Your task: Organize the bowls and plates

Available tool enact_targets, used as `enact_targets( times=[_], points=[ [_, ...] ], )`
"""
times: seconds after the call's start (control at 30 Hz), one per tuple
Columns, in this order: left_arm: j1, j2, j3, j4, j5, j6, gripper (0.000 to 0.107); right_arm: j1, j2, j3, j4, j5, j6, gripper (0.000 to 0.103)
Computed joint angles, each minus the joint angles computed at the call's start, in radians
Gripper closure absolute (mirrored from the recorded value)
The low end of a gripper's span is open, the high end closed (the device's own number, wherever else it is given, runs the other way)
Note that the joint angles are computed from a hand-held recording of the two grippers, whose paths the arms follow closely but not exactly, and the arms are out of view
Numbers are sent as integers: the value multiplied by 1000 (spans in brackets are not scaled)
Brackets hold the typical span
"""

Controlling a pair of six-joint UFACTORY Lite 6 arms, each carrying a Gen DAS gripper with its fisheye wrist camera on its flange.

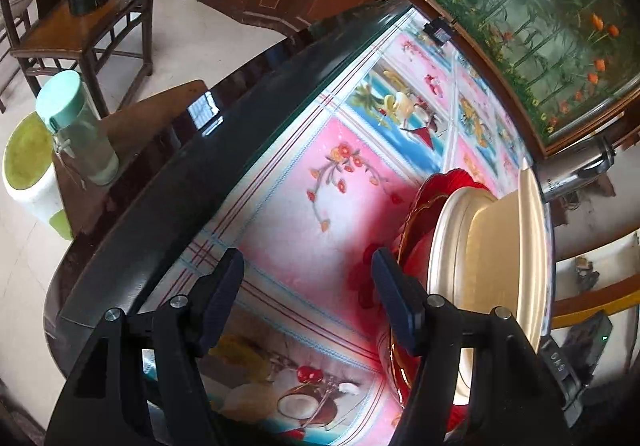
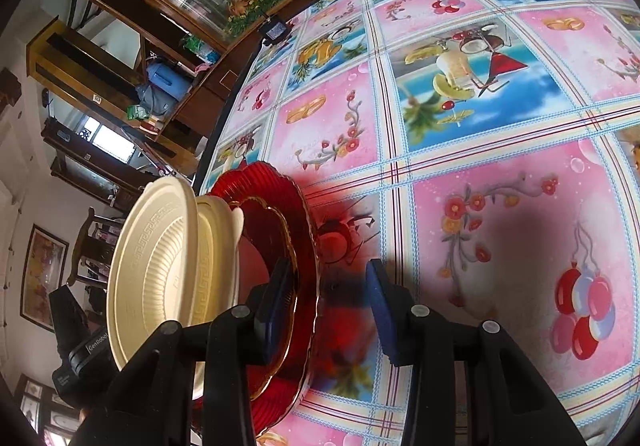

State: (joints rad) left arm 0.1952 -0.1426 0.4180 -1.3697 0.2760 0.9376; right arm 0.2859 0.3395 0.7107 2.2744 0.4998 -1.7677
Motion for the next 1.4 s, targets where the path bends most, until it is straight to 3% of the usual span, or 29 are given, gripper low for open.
enact_targets(
  times=[0.13, 0.3, 0.57, 0.73, 1.0, 1.1, 1.2, 1.4],
  points=[
    [-92, 22, 32, 81, -34, -82, 42, 8, 7, -5, 64, -12, -69, 65],
    [-255, 68, 81, 127, -94, -190, 42, -23, -6, -17, 97, -53, -133, 80],
    [-538, 167, 207, 827, -175, -1013, 42, -244, -76, -105, -60, -21, -111, 81],
    [-707, 277, 332, 1306, -174, -1536, 42, -453, -139, -179, -181, 4, -135, 82],
    [-962, 512, 642, 2034, -32, -2333, 42, -795, -154, -187, -388, 39, -121, 83],
    [-1007, 565, 725, 2062, 35, -2369, 42, -883, -122, -138, -475, 50, -61, 81],
    [-1050, 515, 697, 2199, 123, -2513, 42, -950, -153, -134, -519, 81, -33, 79],
    [-1207, 350, 636, 2420, 438, -2758, 40, -1064, -466, -269, -623, 176, -25, 63]
  ],
)
